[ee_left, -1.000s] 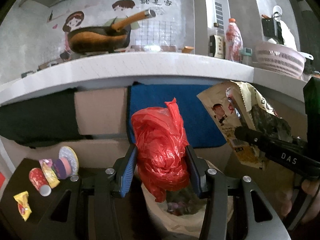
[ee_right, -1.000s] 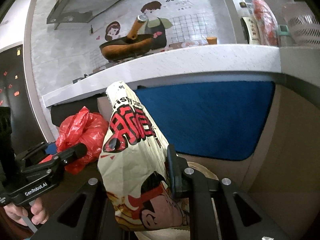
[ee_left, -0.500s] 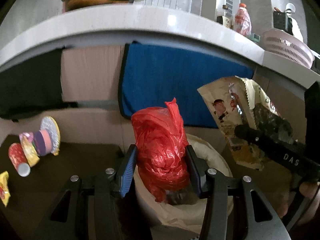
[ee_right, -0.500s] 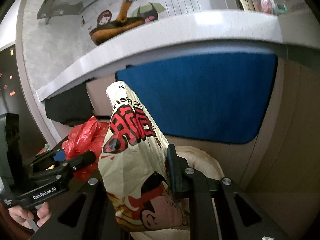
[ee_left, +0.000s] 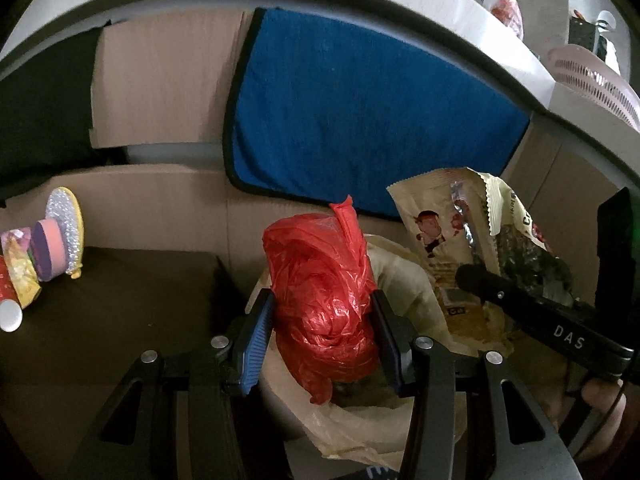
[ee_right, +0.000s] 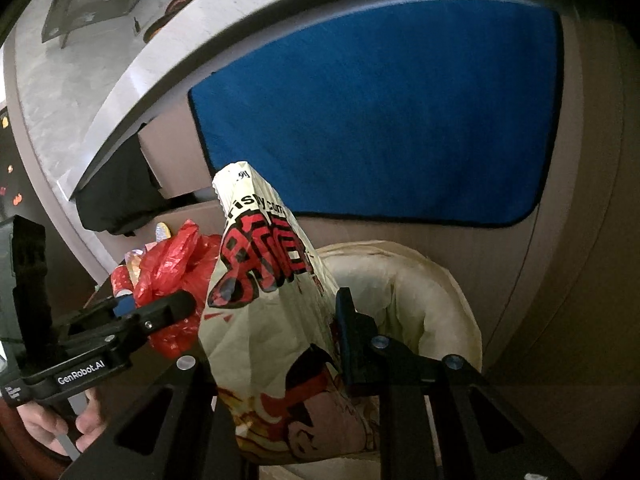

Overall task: Collect trash
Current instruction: 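Carry the red bag and white snack bag over the trash bin with both grippers, then open both grippers to drop the red bag and snack bag into the bin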

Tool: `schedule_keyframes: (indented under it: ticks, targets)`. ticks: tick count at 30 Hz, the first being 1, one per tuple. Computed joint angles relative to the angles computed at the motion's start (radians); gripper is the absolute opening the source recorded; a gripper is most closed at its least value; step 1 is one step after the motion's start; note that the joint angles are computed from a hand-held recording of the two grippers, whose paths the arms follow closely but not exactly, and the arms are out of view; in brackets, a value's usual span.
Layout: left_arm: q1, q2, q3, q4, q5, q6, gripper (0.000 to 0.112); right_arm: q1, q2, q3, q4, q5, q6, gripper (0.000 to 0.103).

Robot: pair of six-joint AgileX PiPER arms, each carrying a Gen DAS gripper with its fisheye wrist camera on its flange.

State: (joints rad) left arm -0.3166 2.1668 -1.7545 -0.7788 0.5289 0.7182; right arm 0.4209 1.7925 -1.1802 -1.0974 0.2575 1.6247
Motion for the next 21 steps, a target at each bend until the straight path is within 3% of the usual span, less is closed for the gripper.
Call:
schedule_keyframes:
  ticks: [8, 12, 13, 15, 21]
  targets:
    - [0.002, 0.081, -0.109, 0.024, 0.068, -0.051, 0.049, -0.019, 0.042, -0.024, 0.076, -0.012, -0.064, 0.016]
    - [0.038, 0.153, -0.221, -0.061, 0.221, -0.015, 0.055, -0.015, 0.053, -0.036, 0.05, -0.002, -0.019, 0.018]
    - [0.048, 0.165, -0.242, -0.081, 0.252, -0.002, 0.056, -0.015, 0.054, -0.037, 0.043, 0.003, -0.002, 0.026]
    - [0.054, 0.16, -0.242, -0.081, 0.253, 0.009, 0.057, -0.013, 0.053, -0.032, -0.012, 0.012, 0.072, 0.044]
    - [0.087, 0.113, -0.187, -0.135, 0.223, 0.04, 0.058, 0.01, 0.048, -0.03, -0.084, 0.056, 0.155, 0.047]
